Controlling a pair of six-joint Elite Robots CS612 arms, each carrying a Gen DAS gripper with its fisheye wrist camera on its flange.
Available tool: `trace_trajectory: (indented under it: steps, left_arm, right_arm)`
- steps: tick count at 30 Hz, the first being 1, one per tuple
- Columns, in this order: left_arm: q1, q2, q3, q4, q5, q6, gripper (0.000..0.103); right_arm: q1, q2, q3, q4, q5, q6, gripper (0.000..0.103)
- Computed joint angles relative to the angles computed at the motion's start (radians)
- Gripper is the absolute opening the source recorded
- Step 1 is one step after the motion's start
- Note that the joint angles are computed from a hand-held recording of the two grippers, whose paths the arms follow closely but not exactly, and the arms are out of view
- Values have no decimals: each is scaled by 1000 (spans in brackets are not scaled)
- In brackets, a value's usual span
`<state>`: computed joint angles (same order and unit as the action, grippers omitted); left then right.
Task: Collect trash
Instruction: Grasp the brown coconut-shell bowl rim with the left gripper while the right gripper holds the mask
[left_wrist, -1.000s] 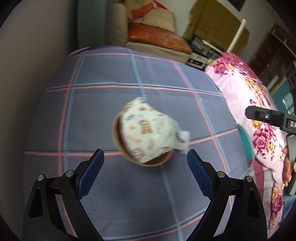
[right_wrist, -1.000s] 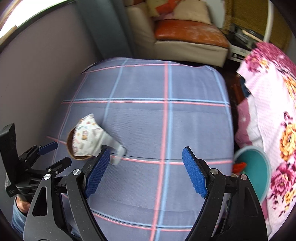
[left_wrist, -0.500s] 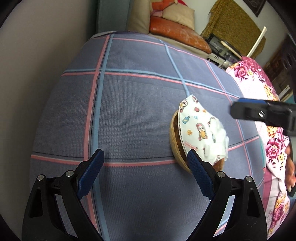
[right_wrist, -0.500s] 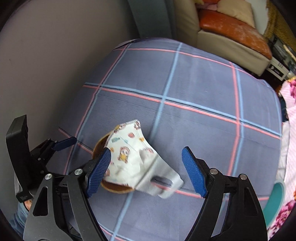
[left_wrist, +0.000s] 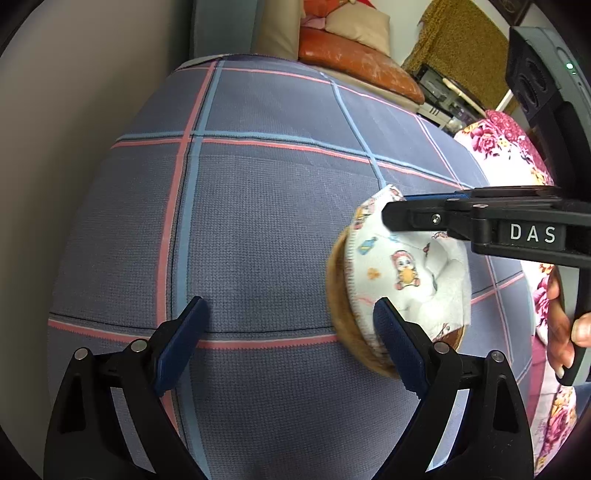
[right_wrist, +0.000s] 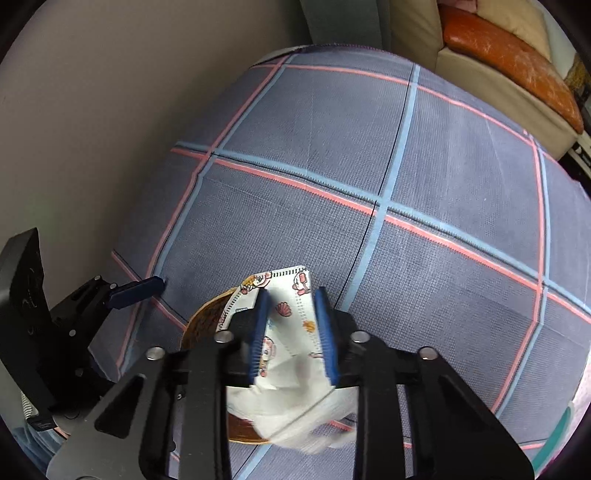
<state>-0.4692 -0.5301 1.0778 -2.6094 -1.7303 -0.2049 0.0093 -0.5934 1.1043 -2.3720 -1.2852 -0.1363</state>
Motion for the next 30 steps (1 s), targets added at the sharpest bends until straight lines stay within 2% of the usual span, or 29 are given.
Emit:
trace_trajectory:
  steps: [4, 12, 17, 20, 23, 24, 25, 27, 28, 30]
  left_arm:
    - [-4, 0, -3, 9, 5, 6, 93]
    - [-5, 0, -5, 14, 0, -2, 93]
    - [-13, 4, -11, 17, 28, -8, 93]
    - [-19, 8, -23, 19, 16, 9, 93]
    - [-31, 17, -45, 41, 16, 56, 80]
    - [-34, 21, -54, 53, 13, 66, 67]
    - [-40, 22, -57, 59, 26, 76, 61]
    - [-50, 19, -52, 54, 54, 99, 32]
    - [-53, 19, -50, 48, 53, 104, 26]
    - [-55, 18, -47, 41, 55, 109, 26]
  right_arm:
    - [-4, -18, 34, -47, 12, -3, 5]
    - [-25, -71, 103, -83, 78, -17, 3]
    - [-45, -109, 165, -129, 45, 2, 3]
    - [-62, -129, 198, -156, 19, 36, 3]
    - [-80, -143, 225, -168, 17, 68, 3]
    - [-85, -144, 230, -165, 26, 75, 3]
    - [-90, -143, 231, -152, 45, 78, 3]
    - [-97, -141, 231, -132, 75, 78, 3]
    - [-101, -137, 229, -122, 93, 75, 5]
    - [-105, -129, 225, -106, 131, 82, 7]
